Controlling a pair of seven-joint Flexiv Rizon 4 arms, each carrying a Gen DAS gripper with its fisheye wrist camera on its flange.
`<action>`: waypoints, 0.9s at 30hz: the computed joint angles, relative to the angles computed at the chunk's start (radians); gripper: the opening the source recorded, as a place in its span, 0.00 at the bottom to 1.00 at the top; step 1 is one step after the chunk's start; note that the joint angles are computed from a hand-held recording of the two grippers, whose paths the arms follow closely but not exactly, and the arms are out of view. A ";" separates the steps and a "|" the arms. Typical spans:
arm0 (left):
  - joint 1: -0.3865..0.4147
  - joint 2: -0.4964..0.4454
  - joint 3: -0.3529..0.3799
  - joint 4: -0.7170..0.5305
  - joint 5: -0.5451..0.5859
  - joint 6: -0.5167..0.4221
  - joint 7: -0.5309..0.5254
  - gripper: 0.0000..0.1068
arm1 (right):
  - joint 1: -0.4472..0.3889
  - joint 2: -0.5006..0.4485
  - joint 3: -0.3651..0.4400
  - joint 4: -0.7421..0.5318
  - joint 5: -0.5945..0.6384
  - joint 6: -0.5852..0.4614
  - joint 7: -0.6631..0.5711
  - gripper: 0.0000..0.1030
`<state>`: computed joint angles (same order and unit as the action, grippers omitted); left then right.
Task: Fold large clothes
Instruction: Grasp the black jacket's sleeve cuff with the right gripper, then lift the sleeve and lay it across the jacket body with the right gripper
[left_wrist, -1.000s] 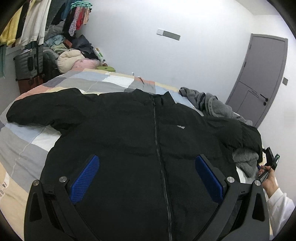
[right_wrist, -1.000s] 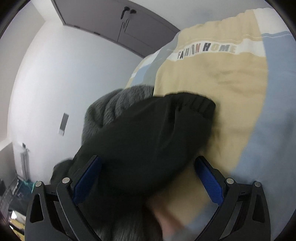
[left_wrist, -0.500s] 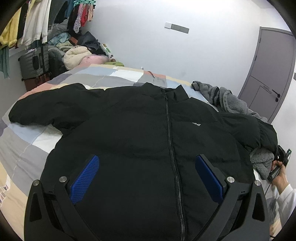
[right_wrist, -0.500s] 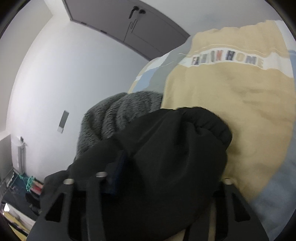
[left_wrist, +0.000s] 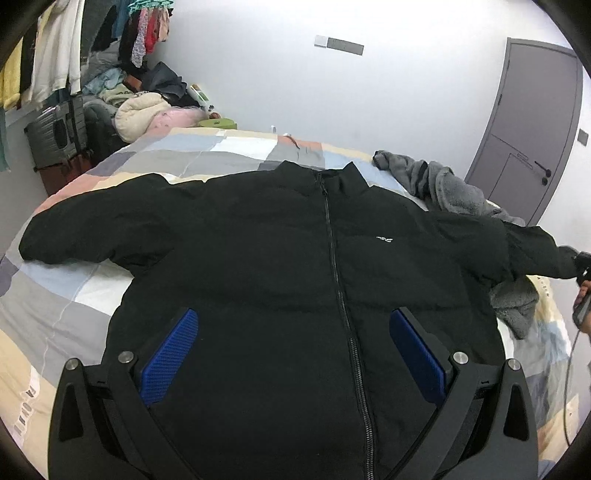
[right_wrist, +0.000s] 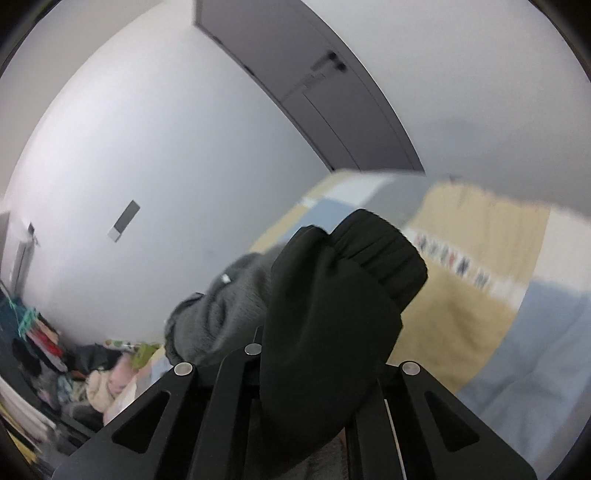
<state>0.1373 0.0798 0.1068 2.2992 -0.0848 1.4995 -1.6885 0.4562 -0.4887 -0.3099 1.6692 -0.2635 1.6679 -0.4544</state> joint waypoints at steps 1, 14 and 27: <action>-0.011 0.001 0.009 0.014 -0.026 0.025 0.026 0.96 | 0.014 0.008 -0.013 -0.007 -0.008 -0.010 0.000 0.04; 0.008 0.121 0.060 0.135 -0.027 0.148 0.171 0.96 | 0.295 0.133 -0.144 -0.190 -0.412 -0.200 0.057 0.05; -0.317 0.128 0.334 0.196 -0.353 0.275 0.468 0.96 | 0.309 -0.203 0.308 -0.757 -0.422 -0.443 -0.370 0.05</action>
